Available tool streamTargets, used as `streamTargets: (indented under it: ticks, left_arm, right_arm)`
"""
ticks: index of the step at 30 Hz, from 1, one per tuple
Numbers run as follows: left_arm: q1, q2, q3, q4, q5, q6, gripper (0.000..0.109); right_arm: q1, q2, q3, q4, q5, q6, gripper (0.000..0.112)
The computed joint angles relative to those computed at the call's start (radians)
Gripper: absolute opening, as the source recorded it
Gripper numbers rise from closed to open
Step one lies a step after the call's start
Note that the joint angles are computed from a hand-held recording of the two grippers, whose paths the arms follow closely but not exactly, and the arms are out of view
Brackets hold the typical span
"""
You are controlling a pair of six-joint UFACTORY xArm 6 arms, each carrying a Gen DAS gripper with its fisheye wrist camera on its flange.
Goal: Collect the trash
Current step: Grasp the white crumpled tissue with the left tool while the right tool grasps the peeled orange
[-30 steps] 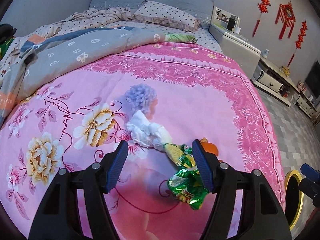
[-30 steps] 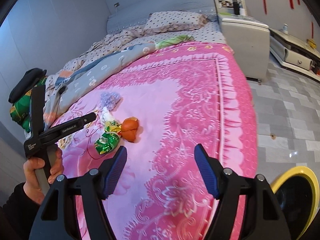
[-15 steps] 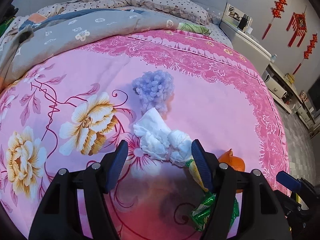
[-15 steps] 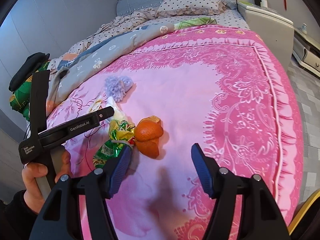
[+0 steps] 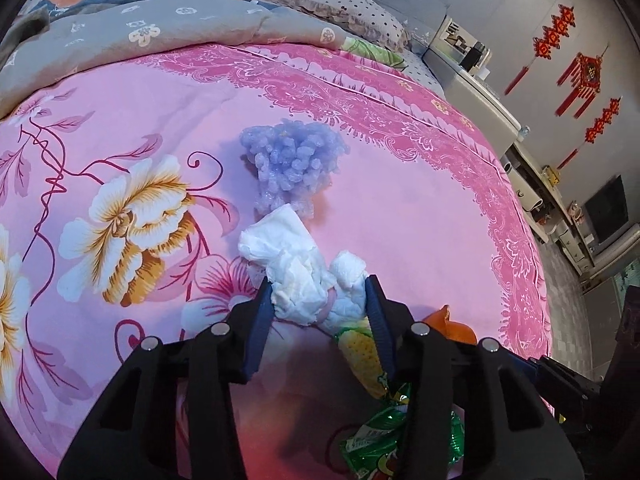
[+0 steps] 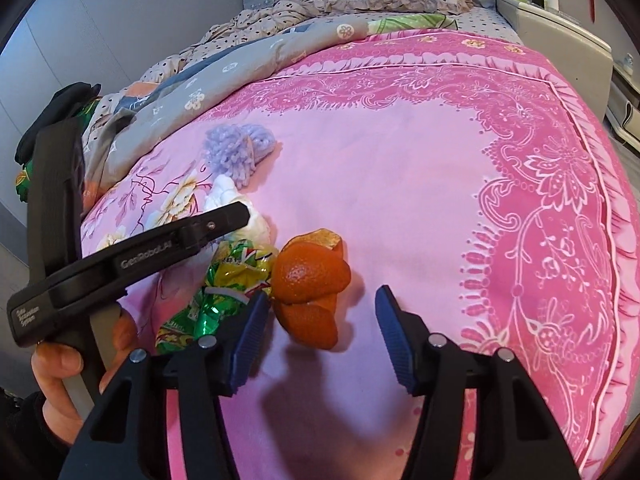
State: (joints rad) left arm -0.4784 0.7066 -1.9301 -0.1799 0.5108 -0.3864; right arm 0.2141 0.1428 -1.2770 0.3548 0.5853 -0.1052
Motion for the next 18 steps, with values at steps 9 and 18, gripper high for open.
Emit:
streamTargets:
  ticks: [9,18]
  left_arm:
    - [0.006,-0.013,0.041,-0.111,-0.053,0.069,0.034]
    - [0.008,-0.023,0.046,-0.101,-0.054,0.058,0.030]
  right_arm:
    - [0.020,0.043,-0.035,0.034,0.015,-0.045,0.030]
    - [0.016,0.037,-0.037,0.076,0.018,-0.059,0.017]
